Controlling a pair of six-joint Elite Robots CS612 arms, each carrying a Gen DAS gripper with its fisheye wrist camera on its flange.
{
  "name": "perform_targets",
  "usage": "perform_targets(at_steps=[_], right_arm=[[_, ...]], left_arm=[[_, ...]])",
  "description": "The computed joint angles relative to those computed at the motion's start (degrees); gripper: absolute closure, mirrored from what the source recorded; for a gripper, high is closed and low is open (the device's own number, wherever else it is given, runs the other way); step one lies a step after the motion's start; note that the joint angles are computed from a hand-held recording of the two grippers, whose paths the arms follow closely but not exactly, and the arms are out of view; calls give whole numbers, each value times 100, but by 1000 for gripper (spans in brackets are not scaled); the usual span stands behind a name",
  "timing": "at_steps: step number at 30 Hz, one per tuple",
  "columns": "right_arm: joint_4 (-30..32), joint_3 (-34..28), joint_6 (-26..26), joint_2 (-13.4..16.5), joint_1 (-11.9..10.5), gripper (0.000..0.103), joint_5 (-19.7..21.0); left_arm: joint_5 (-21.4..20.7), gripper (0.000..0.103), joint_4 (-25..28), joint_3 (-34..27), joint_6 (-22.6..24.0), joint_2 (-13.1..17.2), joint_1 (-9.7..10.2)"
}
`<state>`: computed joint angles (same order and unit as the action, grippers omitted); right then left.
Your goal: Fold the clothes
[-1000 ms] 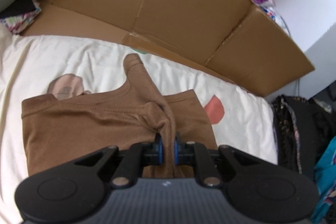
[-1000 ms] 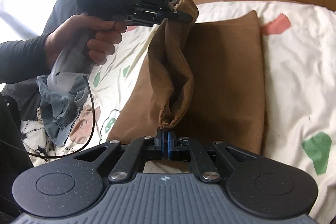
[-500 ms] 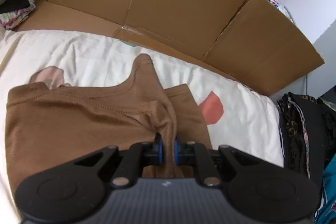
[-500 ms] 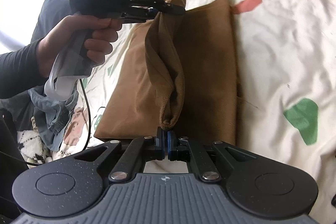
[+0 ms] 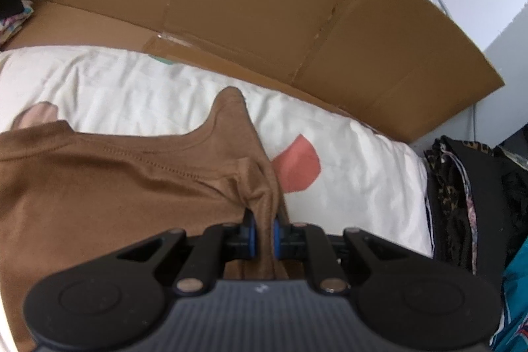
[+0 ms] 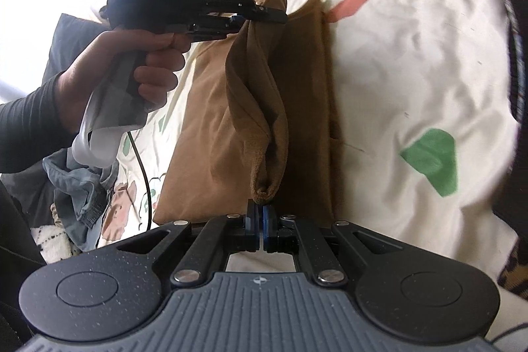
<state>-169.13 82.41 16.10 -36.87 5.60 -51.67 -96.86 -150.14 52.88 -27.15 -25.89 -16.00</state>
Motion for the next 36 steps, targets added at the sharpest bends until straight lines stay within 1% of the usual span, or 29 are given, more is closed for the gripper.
perform_targets(at_steps=[7,12,15,21,23,25,26,27,28,29,31,32,33,34,35,36], right_arm=[[89,21,102,7,6,103,-17],[63,15,299,20,7,103,-38],[37,0,372,38,7,103,-47],[131,-69,561,91,62,103,-201],[354,-75,573,70,56,103,-225],[503,-64,486,21,59,100,-276],[558,-53,454,-12,56,99,-289],[545,-35,457,-42,49,99,-300],[494,-13,476,-74,36,98,-306],[459,-3,503,-101,28,98,-323],[376,2,563,-149,20,97,-408],[328,-4,590,-160,18,97,-439],[285,-31,612,-159,22,95,-473],[241,-61,634,-155,26,89,-505],[180,-111,656,-132,28,73,-512],[113,-173,668,-97,36,63,-513]], left_arm=[[51,92,162,-134,-26,105,-65],[86,92,228,-223,-8,160,-79],[116,92,229,-270,-74,191,-77],[127,91,248,-389,-143,295,-87],[-23,87,314,-456,-121,335,-61],[-220,78,260,-472,-114,349,-22],[-337,77,220,-471,-116,345,3],[-417,76,181,-462,-105,332,24],[-496,71,144,-455,-72,316,47],[-571,64,103,-442,-34,299,71],[-681,56,0,-369,76,244,118],[-703,55,-42,-322,155,208,142],[-694,54,-51,-291,248,178,166],[-687,54,-61,-260,341,148,189],[-666,53,-58,-231,435,118,212],[-615,53,-35,-205,525,89,236]])
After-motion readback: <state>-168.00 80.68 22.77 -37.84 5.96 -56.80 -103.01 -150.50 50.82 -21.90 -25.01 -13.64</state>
